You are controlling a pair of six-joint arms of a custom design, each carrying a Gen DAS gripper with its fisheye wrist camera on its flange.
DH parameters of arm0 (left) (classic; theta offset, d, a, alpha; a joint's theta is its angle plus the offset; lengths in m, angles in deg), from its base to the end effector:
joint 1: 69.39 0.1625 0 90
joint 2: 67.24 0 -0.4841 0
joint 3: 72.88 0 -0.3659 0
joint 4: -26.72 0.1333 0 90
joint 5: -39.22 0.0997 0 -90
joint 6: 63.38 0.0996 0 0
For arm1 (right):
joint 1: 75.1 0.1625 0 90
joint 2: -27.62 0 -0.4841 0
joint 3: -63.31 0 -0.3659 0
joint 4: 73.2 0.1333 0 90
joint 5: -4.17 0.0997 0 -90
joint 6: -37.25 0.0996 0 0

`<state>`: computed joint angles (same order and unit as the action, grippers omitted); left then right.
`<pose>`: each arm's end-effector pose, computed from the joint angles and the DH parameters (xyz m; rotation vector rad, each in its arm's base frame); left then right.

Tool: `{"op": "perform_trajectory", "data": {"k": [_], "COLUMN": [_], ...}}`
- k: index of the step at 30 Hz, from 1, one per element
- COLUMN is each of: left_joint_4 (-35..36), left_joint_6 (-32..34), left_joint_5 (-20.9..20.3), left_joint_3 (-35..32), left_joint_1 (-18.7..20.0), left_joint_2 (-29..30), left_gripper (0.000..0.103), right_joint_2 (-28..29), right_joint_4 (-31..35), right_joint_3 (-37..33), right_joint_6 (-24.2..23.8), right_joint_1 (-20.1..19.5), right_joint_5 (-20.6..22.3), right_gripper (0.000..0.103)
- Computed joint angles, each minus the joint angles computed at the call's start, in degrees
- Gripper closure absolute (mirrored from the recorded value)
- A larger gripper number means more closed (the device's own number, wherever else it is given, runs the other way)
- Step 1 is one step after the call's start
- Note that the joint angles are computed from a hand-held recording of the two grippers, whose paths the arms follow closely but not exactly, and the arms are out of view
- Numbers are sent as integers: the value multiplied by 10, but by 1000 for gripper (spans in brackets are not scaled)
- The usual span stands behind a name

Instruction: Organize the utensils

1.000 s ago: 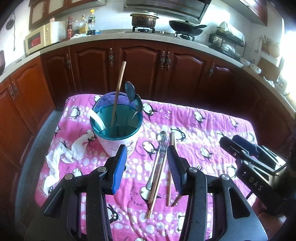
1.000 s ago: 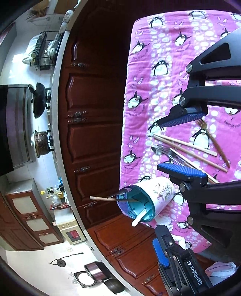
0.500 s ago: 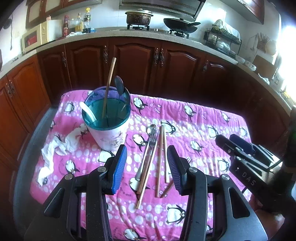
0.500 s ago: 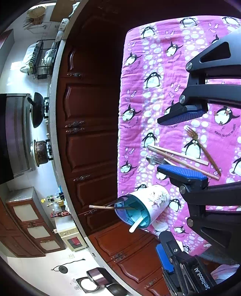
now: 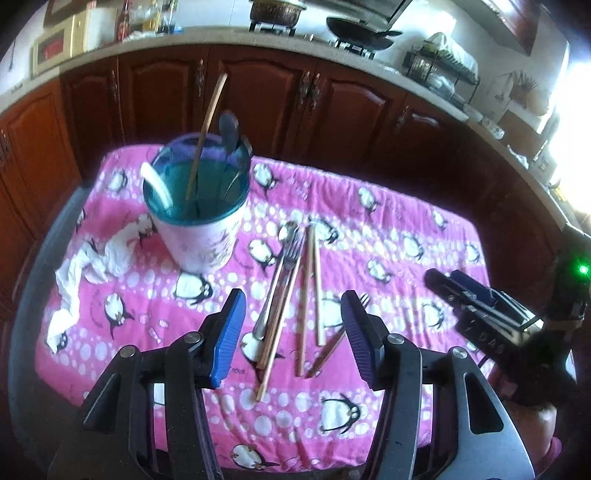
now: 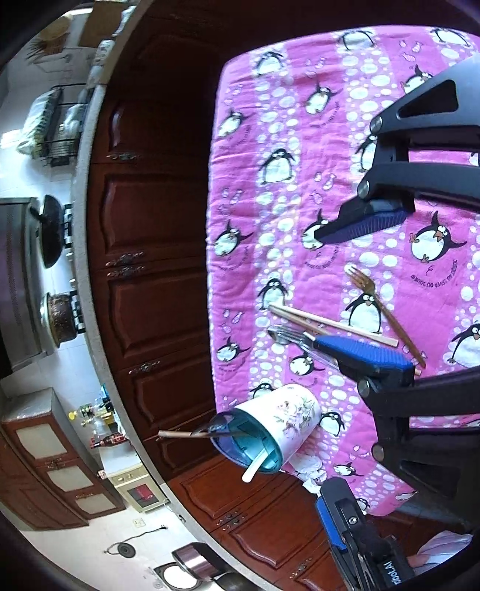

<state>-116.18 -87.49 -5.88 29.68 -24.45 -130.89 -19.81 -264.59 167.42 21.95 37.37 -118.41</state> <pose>-0.2904 -0.5774 0.3221 0.3299 2.4814 -0.8389 0.3253 -0.5779 0.2238 0.5111 -2.3982 1.0437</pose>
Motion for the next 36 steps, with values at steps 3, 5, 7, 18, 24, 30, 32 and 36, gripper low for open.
{"op": "perform_trajectory", "data": {"k": [3, 5, 7, 18, 24, 30, 32, 36], "left_joint_4": [11, 15, 12, 3, 37, 86, 95, 99], "left_joint_6": [-9, -8, -2, 67, 90, 85, 83, 83], "left_joint_5": [-13, -18, -19, -37, -53, -41, -38, -52], "left_joint_3": [-3, -5, -6, -41, -88, -128, -137, -150], "left_joint_1": [15, 24, 31, 66, 89, 101, 104, 109], "left_joint_2": [4, 9, 16, 74, 115, 148, 155, 162], "left_gripper": [46, 46, 46, 56, 81, 83, 83, 91], "right_joint_2": [-4, -5, -3, 35, 46, 47, 47, 48], "right_joint_4": [31, 45, 61, 151, 179, 192, 195, 198], "right_joint_3": [0, 0, -5, -77, -105, -115, -116, -117], "right_joint_6": [18, 32, 43, 30, 34, 48, 47, 46], "right_joint_1": [-20, -34, -45, -71, -80, -88, -89, -91], "right_joint_5": [23, 48, 67, 112, 130, 152, 154, 158], "right_gripper": [52, 52, 52, 63, 63, 63, 63, 63]}}
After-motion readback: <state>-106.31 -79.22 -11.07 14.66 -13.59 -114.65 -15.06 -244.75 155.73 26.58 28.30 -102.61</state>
